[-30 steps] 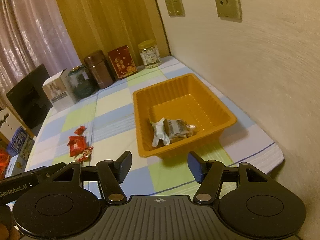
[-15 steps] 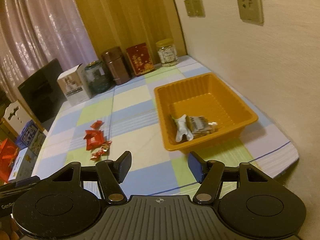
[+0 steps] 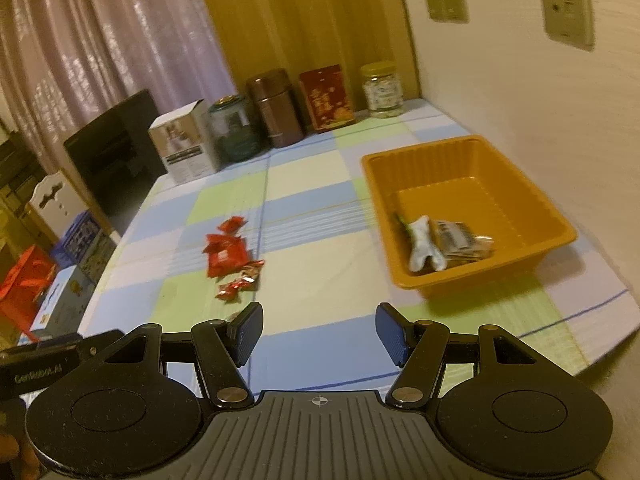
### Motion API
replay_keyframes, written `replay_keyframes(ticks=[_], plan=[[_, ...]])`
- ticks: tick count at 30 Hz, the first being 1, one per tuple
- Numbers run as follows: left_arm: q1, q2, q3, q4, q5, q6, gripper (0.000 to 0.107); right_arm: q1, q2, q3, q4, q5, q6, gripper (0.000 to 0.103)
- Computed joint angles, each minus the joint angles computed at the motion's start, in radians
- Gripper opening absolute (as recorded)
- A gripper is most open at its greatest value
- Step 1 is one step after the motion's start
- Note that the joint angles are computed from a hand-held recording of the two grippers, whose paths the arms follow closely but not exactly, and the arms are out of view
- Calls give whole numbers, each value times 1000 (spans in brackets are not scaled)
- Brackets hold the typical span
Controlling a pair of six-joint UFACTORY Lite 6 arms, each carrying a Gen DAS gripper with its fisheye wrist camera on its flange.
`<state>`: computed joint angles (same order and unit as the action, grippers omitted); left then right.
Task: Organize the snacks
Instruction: 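Move both tools back toward the red candies on the table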
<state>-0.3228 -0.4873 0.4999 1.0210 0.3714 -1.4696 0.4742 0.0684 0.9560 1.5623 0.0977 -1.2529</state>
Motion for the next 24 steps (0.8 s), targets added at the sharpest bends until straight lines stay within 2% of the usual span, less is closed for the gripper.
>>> replay_keyframes(ticks=[4, 8, 11, 14, 20, 24], plan=[[63, 23, 3, -10, -39, 38, 79, 31, 61, 38, 162, -1, -174, 63], [123, 55, 12, -16, -80, 78, 80, 53, 130, 90, 239, 2, -261, 62], [167, 91, 22, -10, -114, 96, 80, 72, 192, 141, 273, -4, -294, 62], [206, 139, 35, 23, -147, 87, 80, 82, 259, 201, 227, 10, -250, 62], [268, 251, 74, 221, -211, -69, 80, 109, 383, 308, 259, 8, -302, 62], [304, 347, 117, 446, -243, -273, 80, 122, 481, 387, 276, 19, -333, 62]])
